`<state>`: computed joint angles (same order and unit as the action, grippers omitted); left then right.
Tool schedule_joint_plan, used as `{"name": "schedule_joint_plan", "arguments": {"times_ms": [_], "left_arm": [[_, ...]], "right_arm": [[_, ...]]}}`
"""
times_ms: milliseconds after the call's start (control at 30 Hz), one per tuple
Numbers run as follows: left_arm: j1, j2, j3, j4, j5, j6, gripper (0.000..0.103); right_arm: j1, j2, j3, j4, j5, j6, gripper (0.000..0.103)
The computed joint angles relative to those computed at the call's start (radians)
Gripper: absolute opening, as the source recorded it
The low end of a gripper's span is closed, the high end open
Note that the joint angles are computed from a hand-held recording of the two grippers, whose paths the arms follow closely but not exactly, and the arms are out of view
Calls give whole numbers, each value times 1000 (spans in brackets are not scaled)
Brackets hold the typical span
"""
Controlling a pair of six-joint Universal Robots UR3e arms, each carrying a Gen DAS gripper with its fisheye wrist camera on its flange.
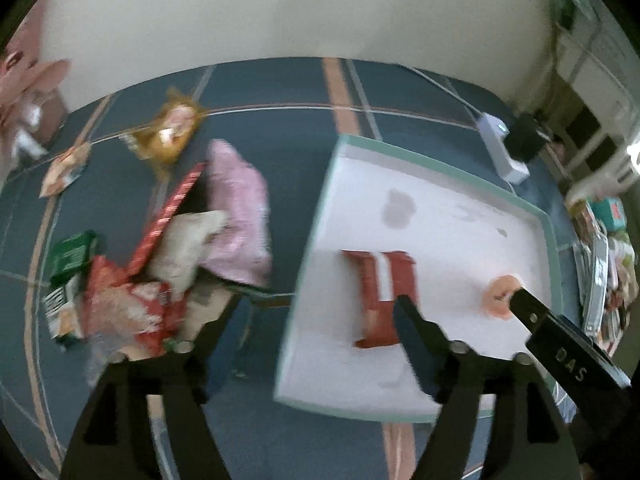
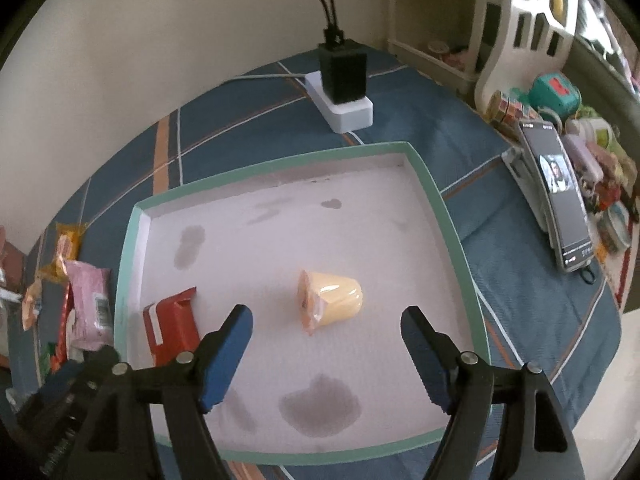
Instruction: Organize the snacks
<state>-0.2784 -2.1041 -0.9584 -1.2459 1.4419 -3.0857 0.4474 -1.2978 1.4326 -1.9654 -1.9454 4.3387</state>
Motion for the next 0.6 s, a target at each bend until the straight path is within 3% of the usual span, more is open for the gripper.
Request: {"name": "schedule_joint_plan", "arguments": {"times_ms": [100,167,300,367,600], "left_arm": [[46,47,-53,24,11,-16,81],[73,66,-72,30,35,-17,90],[123,105,-123,59,107,-4,93],[165,135,-164,77,122,0,99],[314,227,-279,116,133,-32,99]], "right_arm": [[20,27,-49,20,5,-13,83],[33,48,-82,15,12,-31,83],[71,108,-177,37,12,-43,85],[85,133,-209,26,26,-50,85],[152,307,-462,7,76,-131,85]]}}
